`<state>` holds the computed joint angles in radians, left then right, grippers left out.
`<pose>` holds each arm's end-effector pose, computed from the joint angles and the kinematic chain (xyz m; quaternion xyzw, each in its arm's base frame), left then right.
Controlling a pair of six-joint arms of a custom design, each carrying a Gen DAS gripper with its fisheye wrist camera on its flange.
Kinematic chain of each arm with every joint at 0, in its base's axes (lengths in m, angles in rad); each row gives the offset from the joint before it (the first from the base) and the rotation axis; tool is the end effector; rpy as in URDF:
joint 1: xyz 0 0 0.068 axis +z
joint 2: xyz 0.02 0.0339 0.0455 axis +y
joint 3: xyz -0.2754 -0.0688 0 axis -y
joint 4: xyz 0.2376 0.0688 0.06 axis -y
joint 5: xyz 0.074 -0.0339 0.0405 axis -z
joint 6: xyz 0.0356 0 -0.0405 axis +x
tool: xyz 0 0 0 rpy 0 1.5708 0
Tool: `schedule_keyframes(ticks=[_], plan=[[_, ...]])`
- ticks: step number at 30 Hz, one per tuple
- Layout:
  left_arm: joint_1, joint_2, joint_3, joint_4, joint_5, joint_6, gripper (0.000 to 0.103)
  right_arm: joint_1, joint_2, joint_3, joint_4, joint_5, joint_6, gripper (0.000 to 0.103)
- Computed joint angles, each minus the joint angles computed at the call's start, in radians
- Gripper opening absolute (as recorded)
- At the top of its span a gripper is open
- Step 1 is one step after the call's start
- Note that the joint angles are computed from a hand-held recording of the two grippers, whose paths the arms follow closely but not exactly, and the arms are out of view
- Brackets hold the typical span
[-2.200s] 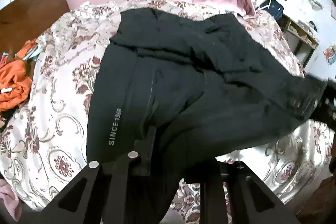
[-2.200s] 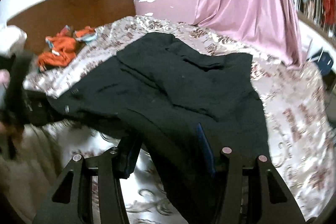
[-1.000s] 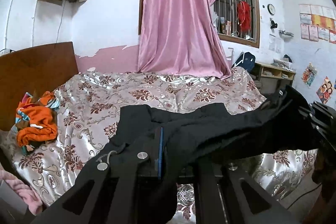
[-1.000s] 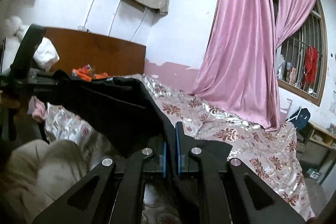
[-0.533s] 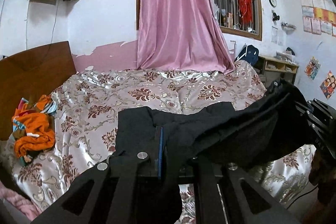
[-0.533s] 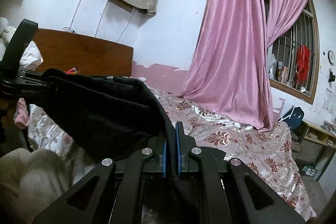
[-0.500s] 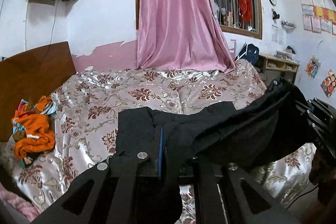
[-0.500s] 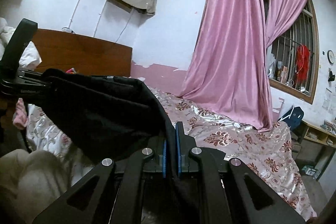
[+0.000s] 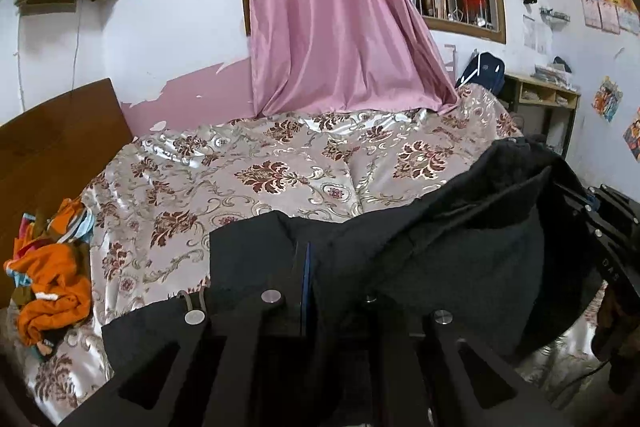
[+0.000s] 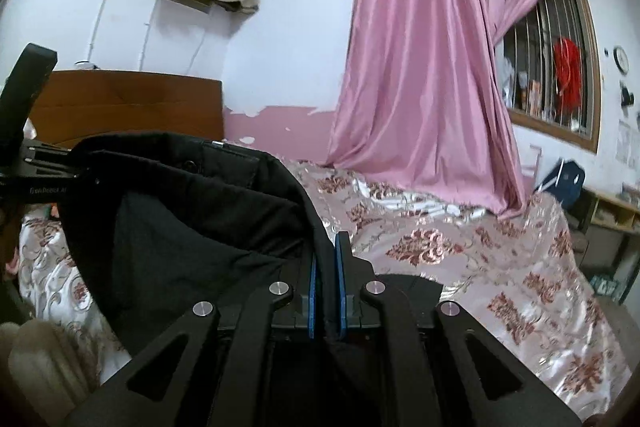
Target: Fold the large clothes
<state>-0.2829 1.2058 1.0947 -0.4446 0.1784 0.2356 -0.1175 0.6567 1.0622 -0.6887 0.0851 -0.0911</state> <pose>0.2451 -0.0778 0.3465 0.2650 0.8303 -0.0893 0.4821 0.1006 -0.0149 0.3999 0.0361 0.7987 -0.0963 0.5929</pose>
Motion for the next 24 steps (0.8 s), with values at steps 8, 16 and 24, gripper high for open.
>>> schedule_keyframes(ticks=[8,16,24], plan=[[-0.038,0.196,0.003,0.194,-0.057,-0.002,0.008,-0.043,0.159,-0.065,0.18,0.0,-0.002,0.008],[-0.032,0.484,0.201,0.203,-0.015,0.027,0.008,-0.029,0.382,-0.048,0.323,0.074,-0.049,0.008],[-0.05,0.684,0.321,0.255,-0.061,0.017,0.008,-0.002,0.639,0.045,0.425,0.166,-0.087,0.008]])
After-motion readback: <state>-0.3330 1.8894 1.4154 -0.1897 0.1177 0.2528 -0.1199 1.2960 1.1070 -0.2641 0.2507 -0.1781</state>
